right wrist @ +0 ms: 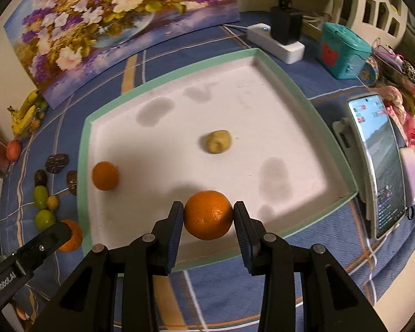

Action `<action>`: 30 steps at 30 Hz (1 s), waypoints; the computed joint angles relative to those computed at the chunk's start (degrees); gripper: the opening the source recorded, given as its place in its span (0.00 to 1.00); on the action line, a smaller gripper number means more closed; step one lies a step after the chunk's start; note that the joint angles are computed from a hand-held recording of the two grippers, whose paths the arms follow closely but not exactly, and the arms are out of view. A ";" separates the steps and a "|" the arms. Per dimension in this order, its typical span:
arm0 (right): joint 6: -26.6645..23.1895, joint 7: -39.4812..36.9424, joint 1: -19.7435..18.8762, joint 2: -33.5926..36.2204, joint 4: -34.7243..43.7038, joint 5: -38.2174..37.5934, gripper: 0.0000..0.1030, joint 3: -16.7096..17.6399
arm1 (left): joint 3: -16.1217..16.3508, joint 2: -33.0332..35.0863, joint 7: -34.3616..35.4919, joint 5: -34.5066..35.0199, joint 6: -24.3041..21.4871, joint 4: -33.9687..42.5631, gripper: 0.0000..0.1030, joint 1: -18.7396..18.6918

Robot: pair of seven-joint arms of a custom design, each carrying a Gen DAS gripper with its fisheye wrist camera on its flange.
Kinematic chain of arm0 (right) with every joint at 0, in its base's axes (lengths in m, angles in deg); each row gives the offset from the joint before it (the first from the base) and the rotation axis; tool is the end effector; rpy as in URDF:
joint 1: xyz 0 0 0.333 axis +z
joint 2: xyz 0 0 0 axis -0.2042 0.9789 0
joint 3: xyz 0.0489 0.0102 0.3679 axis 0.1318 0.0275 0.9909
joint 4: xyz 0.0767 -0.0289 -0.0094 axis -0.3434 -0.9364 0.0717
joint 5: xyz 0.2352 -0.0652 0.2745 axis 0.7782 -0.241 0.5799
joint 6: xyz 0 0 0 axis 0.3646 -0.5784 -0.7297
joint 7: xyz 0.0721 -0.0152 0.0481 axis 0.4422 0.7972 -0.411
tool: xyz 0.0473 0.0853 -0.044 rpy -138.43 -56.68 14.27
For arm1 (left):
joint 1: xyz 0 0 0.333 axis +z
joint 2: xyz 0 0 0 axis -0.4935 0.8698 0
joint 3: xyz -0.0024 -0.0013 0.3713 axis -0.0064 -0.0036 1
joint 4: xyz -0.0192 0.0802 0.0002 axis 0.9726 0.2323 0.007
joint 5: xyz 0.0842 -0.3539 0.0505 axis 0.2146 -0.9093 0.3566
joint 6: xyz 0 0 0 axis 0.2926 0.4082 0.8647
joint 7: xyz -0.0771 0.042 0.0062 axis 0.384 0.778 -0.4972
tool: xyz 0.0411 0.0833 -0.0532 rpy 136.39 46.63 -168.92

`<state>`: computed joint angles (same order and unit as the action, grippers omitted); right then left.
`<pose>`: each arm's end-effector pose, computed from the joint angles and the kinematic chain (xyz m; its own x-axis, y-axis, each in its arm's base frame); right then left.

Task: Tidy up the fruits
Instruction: 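Carry both held mandarins over the white tray, then open the left tool to drop its mandarin while the right tool drops its mandarin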

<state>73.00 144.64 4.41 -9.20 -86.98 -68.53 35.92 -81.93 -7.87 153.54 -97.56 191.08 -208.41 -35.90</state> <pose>0.4834 0.1756 0.4596 -0.0538 -0.9829 -0.1761 -0.9184 0.1180 -0.3777 0.4611 -0.1032 0.4719 0.0747 -0.9336 0.3505 -0.9259 -0.1954 -0.3232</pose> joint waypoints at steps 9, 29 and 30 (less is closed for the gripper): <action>-2.32 -1.33 -0.37 1.44 0.56 0.61 0.38 -0.02 | -0.94 4.18 -0.27 1.88 -1.38 1.20 0.34 -0.49; -3.11 2.37 -0.51 0.75 0.69 -3.30 0.43 0.06 | -0.38 2.11 2.14 -0.05 -2.51 1.46 0.42 -0.46; -2.96 2.58 -0.53 0.58 0.62 -3.60 0.43 0.04 | -0.23 1.74 2.42 -0.50 -2.45 1.41 0.42 -0.40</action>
<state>70.04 147.23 3.88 -8.62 -86.36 -72.12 35.96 -82.16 -6.14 155.96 -98.06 188.63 -207.00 -36.29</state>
